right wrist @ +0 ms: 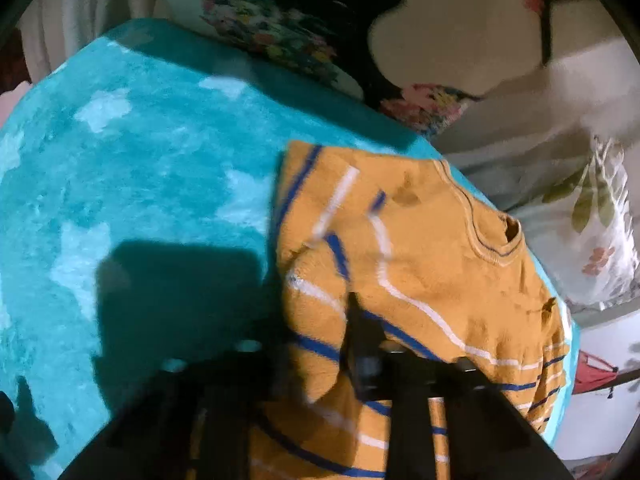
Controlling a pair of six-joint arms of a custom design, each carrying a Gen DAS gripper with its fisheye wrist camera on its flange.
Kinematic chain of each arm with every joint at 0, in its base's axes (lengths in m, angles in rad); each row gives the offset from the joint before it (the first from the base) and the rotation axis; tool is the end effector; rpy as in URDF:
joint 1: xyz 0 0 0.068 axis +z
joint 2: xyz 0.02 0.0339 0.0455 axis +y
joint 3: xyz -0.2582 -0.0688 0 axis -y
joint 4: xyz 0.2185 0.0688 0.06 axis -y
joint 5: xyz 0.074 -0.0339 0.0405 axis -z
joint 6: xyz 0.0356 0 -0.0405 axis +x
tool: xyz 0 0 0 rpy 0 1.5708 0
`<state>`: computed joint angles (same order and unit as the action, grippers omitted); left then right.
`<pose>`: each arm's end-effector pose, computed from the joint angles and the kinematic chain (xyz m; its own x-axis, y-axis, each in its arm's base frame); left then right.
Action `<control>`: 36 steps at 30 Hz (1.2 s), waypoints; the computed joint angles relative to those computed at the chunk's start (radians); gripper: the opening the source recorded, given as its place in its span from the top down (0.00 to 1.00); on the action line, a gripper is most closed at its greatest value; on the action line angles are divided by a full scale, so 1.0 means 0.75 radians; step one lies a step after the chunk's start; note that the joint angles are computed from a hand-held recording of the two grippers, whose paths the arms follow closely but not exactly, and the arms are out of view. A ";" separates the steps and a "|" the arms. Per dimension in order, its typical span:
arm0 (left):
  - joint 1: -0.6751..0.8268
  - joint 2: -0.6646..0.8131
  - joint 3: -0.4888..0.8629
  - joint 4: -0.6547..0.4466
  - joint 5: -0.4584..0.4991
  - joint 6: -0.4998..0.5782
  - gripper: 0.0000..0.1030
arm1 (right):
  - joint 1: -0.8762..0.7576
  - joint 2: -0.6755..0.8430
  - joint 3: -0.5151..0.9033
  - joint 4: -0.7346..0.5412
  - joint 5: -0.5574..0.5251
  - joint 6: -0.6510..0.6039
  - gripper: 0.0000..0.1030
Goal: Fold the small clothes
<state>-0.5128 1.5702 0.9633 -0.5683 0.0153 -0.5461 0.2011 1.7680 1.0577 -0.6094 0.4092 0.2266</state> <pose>0.2400 -0.1358 0.1952 -0.9446 -0.0641 -0.3220 0.0060 0.9772 -0.2122 0.2986 0.0464 0.1664 -0.9443 0.0179 -0.3287 0.1291 0.9387 -0.3197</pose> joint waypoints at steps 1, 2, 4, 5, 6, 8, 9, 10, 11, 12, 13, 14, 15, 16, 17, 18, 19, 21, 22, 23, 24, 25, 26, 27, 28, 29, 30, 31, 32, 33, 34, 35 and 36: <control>-0.013 0.003 0.002 -0.002 -0.003 -0.014 0.18 | -0.047 -0.039 -0.019 0.014 -0.074 -0.024 0.80; -0.020 0.005 0.000 -0.001 -0.002 -0.026 0.17 | -0.107 -0.070 -0.026 0.016 -0.150 -0.059 0.81; -0.046 0.013 0.005 -0.007 0.011 -0.074 0.17 | -0.209 -0.133 -0.030 0.004 -0.305 -0.096 0.82; -0.070 0.018 0.016 -0.019 0.017 -0.105 0.17 | -0.251 -0.157 -0.031 -0.003 -0.362 -0.111 0.82; -0.090 0.016 0.023 -0.029 0.013 -0.123 0.17 | -0.289 -0.184 -0.034 -0.010 -0.423 -0.119 0.82; -0.155 0.012 0.049 -0.060 -0.027 -0.173 0.17 | -0.414 -0.265 -0.043 -0.041 -0.588 -0.169 0.82; -0.204 0.009 0.072 -0.085 -0.059 -0.207 0.17 | -0.473 -0.304 -0.050 -0.053 -0.659 -0.196 0.82; -0.242 0.008 0.093 -0.105 -0.083 -0.233 0.17 | -0.575 -0.356 -0.052 -0.085 -0.762 -0.250 0.82; -0.304 0.014 0.131 -0.137 -0.122 -0.279 0.17 | -0.657 -0.388 -0.049 -0.116 -0.827 -0.296 0.82; -0.342 0.022 0.157 -0.157 -0.145 -0.308 0.17 | -0.749 -0.417 -0.041 -0.153 -0.896 -0.352 0.82; -0.385 0.035 0.188 -0.178 -0.170 -0.339 0.17 | -0.896 -0.437 -0.013 -0.217 -1.006 -0.442 0.82; -0.431 0.052 0.223 -0.200 -0.194 -0.371 0.17 | -0.996 -0.451 0.019 -0.283 -1.079 -0.500 0.83; -0.483 0.077 0.264 -0.222 -0.216 -0.409 0.17 | -1.158 -0.433 0.065 -0.358 -1.166 -0.610 0.83; -0.522 0.095 0.292 -0.234 -0.229 -0.439 0.17 | -1.284 -0.402 0.112 -0.416 -1.218 -0.703 0.83; -0.577 0.133 0.342 -0.252 -0.244 -0.479 0.17 | -1.396 -0.378 0.142 -0.460 -1.260 -0.787 0.83; -0.610 0.157 0.375 -0.262 -0.249 -0.500 0.17 | -1.509 -0.330 0.193 -0.502 -1.293 -0.874 0.83; -0.654 0.196 0.422 -0.272 -0.251 -0.529 0.17 | -1.624 -0.256 0.265 -0.537 -1.305 -0.956 0.83; -0.720 0.250 0.486 -0.284 -0.248 -0.570 0.17 | -1.770 -0.110 0.388 -0.584 -1.315 -1.037 0.83; -0.758 0.291 0.535 -0.290 -0.244 -0.587 0.17 | -1.857 0.002 0.472 -0.624 -1.335 -1.072 0.83; -0.780 0.322 0.572 -0.297 -0.244 -0.593 0.17 | -1.917 0.090 0.533 -0.643 -1.340 -1.087 0.83; -0.822 0.376 0.643 -0.317 -0.250 -0.598 0.17 | -1.959 0.163 0.581 -0.651 -1.339 -1.096 0.83; -0.852 0.418 0.700 -0.335 -0.260 -0.595 0.17 | -2.013 0.280 0.666 -0.691 -1.352 -1.116 0.83; -0.869 0.443 0.735 -0.347 -0.265 -0.589 0.17 | -2.050 0.364 0.727 -0.733 -1.373 -1.127 0.83; -0.900 0.488 0.804 -0.370 -0.277 -0.582 0.17 | -2.094 0.475 0.820 -0.823 -1.404 -1.159 0.82; -0.927 0.533 0.875 -0.400 -0.291 -0.575 0.17 | -2.118 0.530 0.872 -0.878 -1.430 -1.186 0.80; -0.939 0.550 0.902 -0.409 -0.297 -0.566 0.17 | -2.151 0.587 0.937 -0.953 -1.470 -1.230 0.77; -0.955 0.592 0.969 -0.435 -0.306 -0.555 0.17 | -2.166 0.604 0.966 -0.981 -1.480 -1.249 0.74; -0.967 0.632 1.032 -0.462 -0.313 -0.547 0.17 | -2.186 0.596 0.978 -0.984 -1.481 -1.260 0.74; -0.976 0.655 1.069 -0.474 -0.319 -0.546 0.17 | -2.195 0.580 0.985 -0.984 -1.477 -1.258 0.73; -0.987 0.687 1.121 -0.494 -0.329 -0.545 0.17 | -2.204 0.589 1.029 -1.017 -1.480 -1.266 0.72; -0.991 0.702 1.145 -0.501 -0.335 -0.543 0.17 | -2.219 0.595 1.087 -1.054 -1.486 -1.272 0.72; -0.992 0.711 1.157 -0.500 -0.338 -0.540 0.17 | -2.227 0.576 1.095 -1.057 -1.490 -1.275 0.72; -0.997 0.727 1.185 -0.511 -0.343 -0.541 0.17 | -2.236 0.560 1.118 -1.081 -1.494 -1.293 0.71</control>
